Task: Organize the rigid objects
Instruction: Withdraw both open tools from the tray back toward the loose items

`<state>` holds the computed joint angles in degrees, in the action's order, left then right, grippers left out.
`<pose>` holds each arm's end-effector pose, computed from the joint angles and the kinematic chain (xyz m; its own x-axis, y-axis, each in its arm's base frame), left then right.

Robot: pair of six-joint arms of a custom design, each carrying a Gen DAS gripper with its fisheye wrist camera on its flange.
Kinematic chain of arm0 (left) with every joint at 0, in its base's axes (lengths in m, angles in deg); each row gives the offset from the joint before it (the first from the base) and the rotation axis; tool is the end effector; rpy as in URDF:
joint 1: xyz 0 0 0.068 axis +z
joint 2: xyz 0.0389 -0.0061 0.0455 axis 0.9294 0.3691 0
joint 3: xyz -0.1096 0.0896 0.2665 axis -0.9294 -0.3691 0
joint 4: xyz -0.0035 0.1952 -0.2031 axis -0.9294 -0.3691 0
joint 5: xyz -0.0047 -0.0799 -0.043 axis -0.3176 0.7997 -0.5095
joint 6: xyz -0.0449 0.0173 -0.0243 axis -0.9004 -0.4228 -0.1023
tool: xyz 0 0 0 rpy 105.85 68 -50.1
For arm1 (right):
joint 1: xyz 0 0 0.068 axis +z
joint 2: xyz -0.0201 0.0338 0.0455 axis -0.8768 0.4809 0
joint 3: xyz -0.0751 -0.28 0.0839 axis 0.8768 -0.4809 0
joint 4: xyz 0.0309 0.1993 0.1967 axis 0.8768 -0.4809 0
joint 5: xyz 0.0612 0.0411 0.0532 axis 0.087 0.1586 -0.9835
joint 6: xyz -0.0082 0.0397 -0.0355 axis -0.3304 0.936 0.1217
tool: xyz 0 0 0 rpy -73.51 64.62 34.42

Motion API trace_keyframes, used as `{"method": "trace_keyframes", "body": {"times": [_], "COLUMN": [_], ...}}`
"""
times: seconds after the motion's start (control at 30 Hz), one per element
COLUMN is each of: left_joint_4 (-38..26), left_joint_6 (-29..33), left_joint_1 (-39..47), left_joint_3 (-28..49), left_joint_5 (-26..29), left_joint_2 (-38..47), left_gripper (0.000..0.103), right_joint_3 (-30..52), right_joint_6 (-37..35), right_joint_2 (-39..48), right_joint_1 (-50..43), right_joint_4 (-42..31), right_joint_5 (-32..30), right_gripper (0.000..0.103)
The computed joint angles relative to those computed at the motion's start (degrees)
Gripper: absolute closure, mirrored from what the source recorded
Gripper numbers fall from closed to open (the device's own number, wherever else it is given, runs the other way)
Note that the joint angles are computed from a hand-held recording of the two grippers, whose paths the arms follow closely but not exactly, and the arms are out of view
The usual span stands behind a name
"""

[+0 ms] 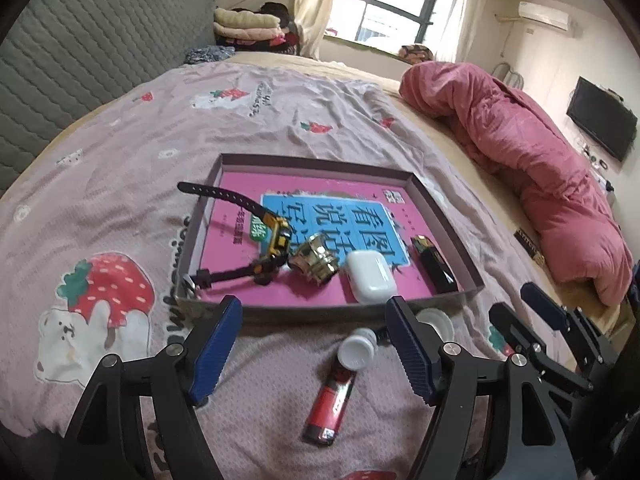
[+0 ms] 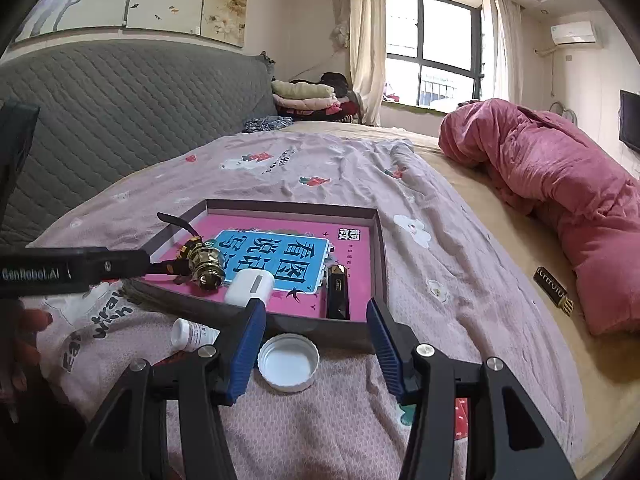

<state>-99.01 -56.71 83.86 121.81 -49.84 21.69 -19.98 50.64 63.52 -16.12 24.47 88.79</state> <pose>0.2848 0.0589 0.1745 -0.7281 0.1466 -0.6696 0.3799 0.8994 -0.2162 0.1951 0.1628 0.1612 -0.5663 0.0275 -0.8238 0.1063 0.9935 -0.0399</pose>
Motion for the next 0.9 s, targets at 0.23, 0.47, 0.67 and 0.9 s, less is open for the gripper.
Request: {"method": "trace_keyframes", "body": {"times": [0.23, 0.47, 0.67, 0.9], "left_joint_4": [-0.8, -2.9, -5.6, -8.2], "left_joint_6": [1.9, 4.5, 6.8, 10.8], "left_joint_1": [0.9, 4.2, 5.9, 7.2], "left_joint_3": [-1.0, -1.6, -2.1, -3.8], "left_joint_5": [-0.1, 1.8, 3.4, 4.7], "left_joint_2": [-1.5, -3.5, -5.0, -7.9], "left_gripper": [0.027, 0.027, 0.027, 0.027], "right_joint_3": [-0.4, -0.5, 1.0, 2.2], "right_joint_6": [1.3, 3.7, 5.8, 7.4], "right_joint_2": [-1.5, -3.5, -3.6, -4.4], "right_joint_1": [0.9, 1.2, 2.8, 5.8], "right_joint_4": [-0.9, -2.5, -5.9, -9.1], "right_joint_5": [0.2, 0.5, 1.1, 3.8], "right_gripper": [0.051, 0.051, 0.051, 0.051]}}
